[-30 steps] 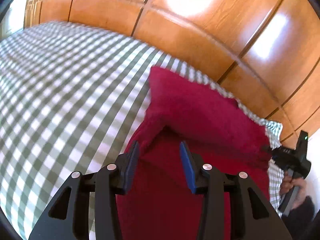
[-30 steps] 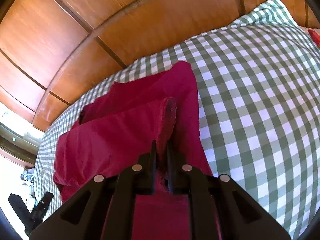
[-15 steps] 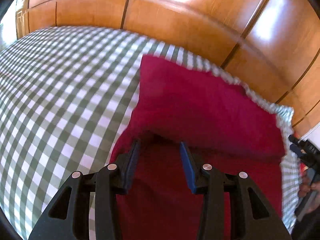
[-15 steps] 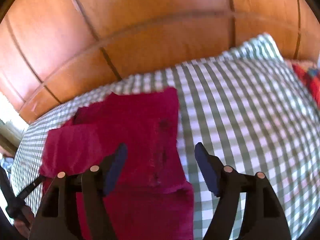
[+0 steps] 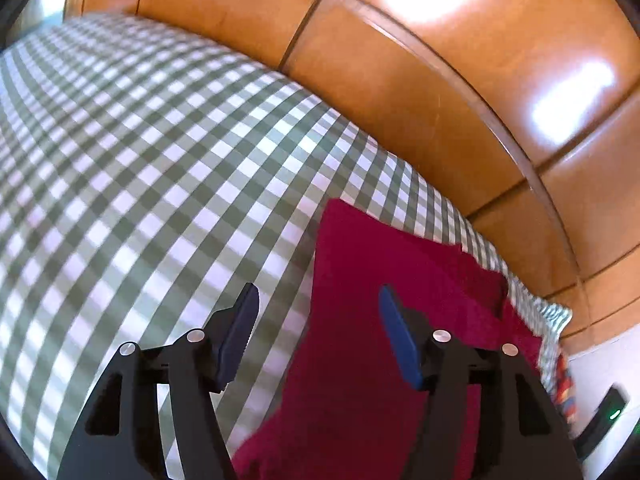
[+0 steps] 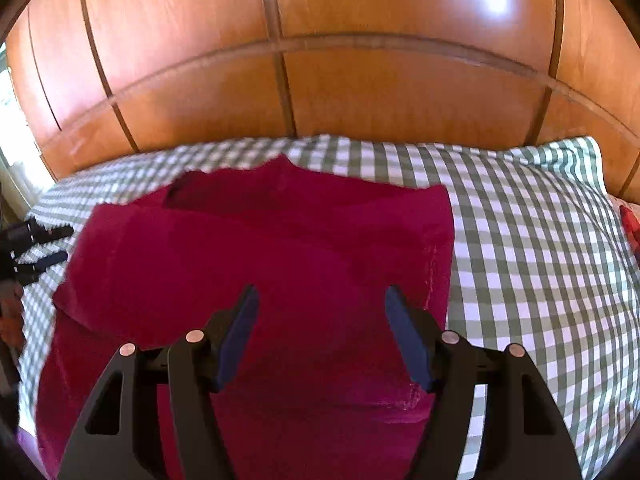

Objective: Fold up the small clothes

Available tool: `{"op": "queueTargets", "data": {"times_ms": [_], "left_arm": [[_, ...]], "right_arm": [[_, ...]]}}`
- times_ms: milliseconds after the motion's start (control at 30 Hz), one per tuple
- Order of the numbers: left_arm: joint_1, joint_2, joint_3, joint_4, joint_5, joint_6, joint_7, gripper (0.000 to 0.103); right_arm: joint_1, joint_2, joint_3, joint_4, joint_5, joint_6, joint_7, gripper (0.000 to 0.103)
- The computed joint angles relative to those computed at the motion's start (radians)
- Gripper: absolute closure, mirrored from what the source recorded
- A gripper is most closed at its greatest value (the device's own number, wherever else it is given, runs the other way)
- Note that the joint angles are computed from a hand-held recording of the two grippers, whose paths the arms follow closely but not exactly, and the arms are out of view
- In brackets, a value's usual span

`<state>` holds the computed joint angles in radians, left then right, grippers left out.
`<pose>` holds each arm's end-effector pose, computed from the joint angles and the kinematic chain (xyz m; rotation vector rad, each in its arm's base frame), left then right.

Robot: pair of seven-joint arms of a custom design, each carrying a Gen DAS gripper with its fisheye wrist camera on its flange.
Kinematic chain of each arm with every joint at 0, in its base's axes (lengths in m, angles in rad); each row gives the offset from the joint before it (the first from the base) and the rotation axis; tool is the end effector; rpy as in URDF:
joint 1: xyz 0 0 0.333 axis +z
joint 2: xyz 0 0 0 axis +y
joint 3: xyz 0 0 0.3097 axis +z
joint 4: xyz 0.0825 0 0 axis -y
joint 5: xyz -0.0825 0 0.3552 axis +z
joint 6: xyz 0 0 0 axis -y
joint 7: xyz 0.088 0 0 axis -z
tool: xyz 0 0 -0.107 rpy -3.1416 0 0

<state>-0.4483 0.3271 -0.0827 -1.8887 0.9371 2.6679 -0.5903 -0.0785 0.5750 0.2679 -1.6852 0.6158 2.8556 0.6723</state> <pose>0.5331 -0.3358 0.3860 -2.5699 0.9151 -0.9362 0.6880 0.0687 0.3455 -2.0831 1.2974 -0.4005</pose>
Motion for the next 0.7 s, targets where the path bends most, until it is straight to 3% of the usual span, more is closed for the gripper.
{"op": "queueTargets", "data": {"times_ms": [33, 100, 200, 233, 300, 367, 433, 500, 567, 600, 700], "left_arm": [[0.021, 0.014, 0.0, 0.0, -0.011, 0.051, 0.019, 0.042], [0.031, 0.039, 0.002, 0.017, -0.044, 0.076, 0.06, 0.043], [0.02, 0.078, 0.01, 0.066, -0.083, 0.063, 0.157, 0.084], [-0.002, 0.082, 0.022, 0.086, -0.076, 0.025, 0.171, 0.094], [-0.063, 0.08, 0.05, 0.128, -0.012, -0.091, 0.149, 0.095], [-0.088, 0.093, 0.037, 0.175, 0.011, -0.203, 0.173, 0.095], [-0.099, 0.167, 0.007, 0.296, -0.051, -0.391, 0.303, 0.103], [-0.117, 0.249, -0.001, 0.416, -0.113, -0.565, 0.417, 0.103], [-0.101, 0.297, -0.01, 0.45, -0.192, -0.603, 0.472, 0.103], [-0.113, 0.286, 0.006, 0.421, -0.169, -0.577, 0.442, 0.103], [-0.126, 0.254, 0.01, 0.401, -0.185, -0.6, 0.422, 0.103]], "right_arm": [[0.01, 0.015, -0.013, 0.004, -0.012, 0.016, 0.006, 0.037], [0.013, 0.037, -0.022, 0.01, -0.03, 0.022, 0.022, 0.037], [-0.021, 0.048, 0.024, -0.019, -0.02, 0.083, -0.022, 0.037], [-0.028, 0.049, 0.036, -0.028, -0.021, 0.104, -0.03, 0.036], [-0.046, 0.055, 0.066, -0.042, -0.023, 0.147, -0.043, 0.036], [-0.043, 0.066, 0.071, -0.05, -0.047, 0.185, -0.032, 0.035], [-0.022, 0.073, 0.061, -0.068, -0.083, 0.245, -0.012, 0.034], [-0.022, 0.076, 0.065, -0.078, -0.108, 0.273, 0.006, 0.034], [-0.046, 0.086, 0.092, -0.079, -0.126, 0.284, 0.018, 0.033], [-0.049, 0.088, 0.096, -0.08, -0.138, 0.291, 0.027, 0.033], [-0.067, 0.098, 0.115, -0.082, -0.17, 0.304, 0.054, 0.033]]}}
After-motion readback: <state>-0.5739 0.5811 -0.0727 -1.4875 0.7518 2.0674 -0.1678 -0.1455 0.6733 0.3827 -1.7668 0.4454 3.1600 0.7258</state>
